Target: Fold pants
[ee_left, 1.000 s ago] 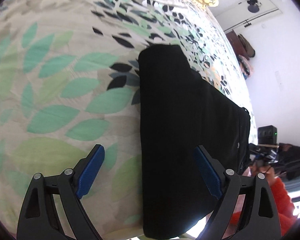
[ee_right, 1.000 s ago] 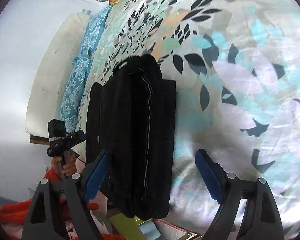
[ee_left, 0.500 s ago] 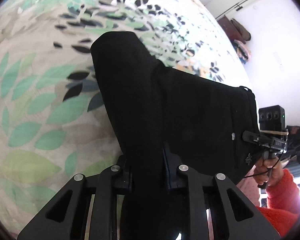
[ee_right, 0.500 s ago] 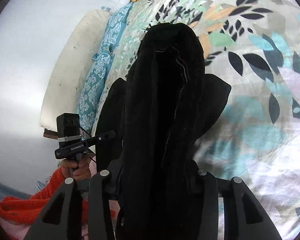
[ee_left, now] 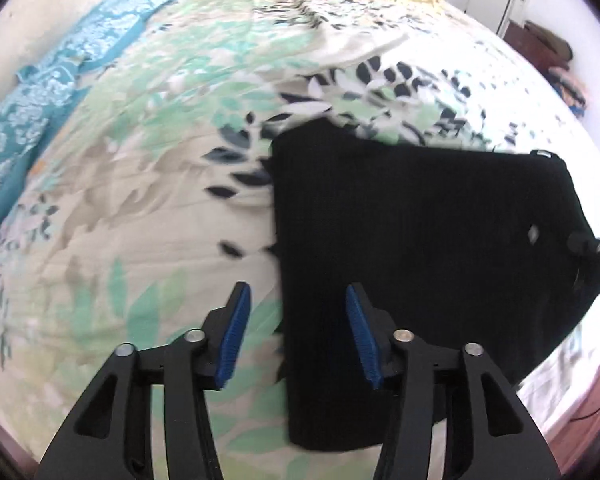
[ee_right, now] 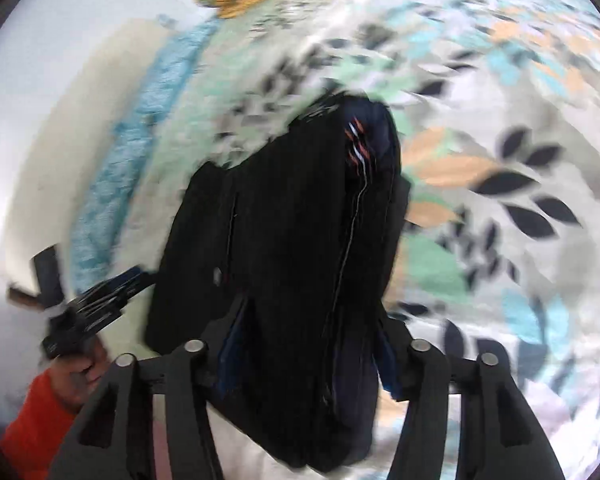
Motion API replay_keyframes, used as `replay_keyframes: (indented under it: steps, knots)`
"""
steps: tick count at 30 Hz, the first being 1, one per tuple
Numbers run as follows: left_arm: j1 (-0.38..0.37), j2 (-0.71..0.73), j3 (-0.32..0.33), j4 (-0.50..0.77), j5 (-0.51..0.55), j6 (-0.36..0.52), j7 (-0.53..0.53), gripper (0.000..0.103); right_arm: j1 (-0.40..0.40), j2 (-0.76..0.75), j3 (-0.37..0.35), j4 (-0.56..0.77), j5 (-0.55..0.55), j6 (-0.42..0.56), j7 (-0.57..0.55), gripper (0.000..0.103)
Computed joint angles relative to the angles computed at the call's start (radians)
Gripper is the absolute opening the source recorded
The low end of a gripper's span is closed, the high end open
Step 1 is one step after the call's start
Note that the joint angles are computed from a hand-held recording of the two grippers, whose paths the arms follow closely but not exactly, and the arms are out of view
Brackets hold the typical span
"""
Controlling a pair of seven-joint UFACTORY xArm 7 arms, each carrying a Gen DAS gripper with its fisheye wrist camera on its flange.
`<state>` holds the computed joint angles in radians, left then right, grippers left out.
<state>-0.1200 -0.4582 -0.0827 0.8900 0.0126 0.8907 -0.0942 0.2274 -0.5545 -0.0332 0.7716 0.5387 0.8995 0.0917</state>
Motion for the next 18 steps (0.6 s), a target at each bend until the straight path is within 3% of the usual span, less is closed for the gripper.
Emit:
replay_keyframes:
  steps: [2,5,7,9,12,18]
  knots:
    - [0.005,-0.114,0.014,-0.082,-0.002,-0.025,0.007,0.084,-0.024,-0.120,0.021,-0.058,-0.046,0.023,0.034,0.071]
    - [0.041,-0.293,-0.009,-0.191,0.040,-0.095,-0.037,0.097,-0.068,-0.300,0.064,-0.086,-0.197,0.102,0.072,0.082]
    - [0.063,-0.387,-0.019,-0.232,0.061,-0.124,-0.059,0.099,-0.088,-0.380,0.118,-0.060,-0.279,0.157,0.125,0.096]
    - [0.067,-0.433,-0.021,-0.224,0.052,-0.098,-0.082,0.100,-0.094,-0.441,0.172,-0.038,-0.342,0.202,0.179,0.103]
    - [0.037,-0.454,0.000,-0.173,-0.012,0.003,-0.110,0.102,-0.104,-0.436,0.253,0.025,-0.421,0.288,0.263,0.103]
    - [0.024,-0.523,-0.080,-0.126,-0.010,0.123,-0.189,0.102,-0.051,-0.517,0.344,0.023,-0.467,0.332,0.415,0.103]
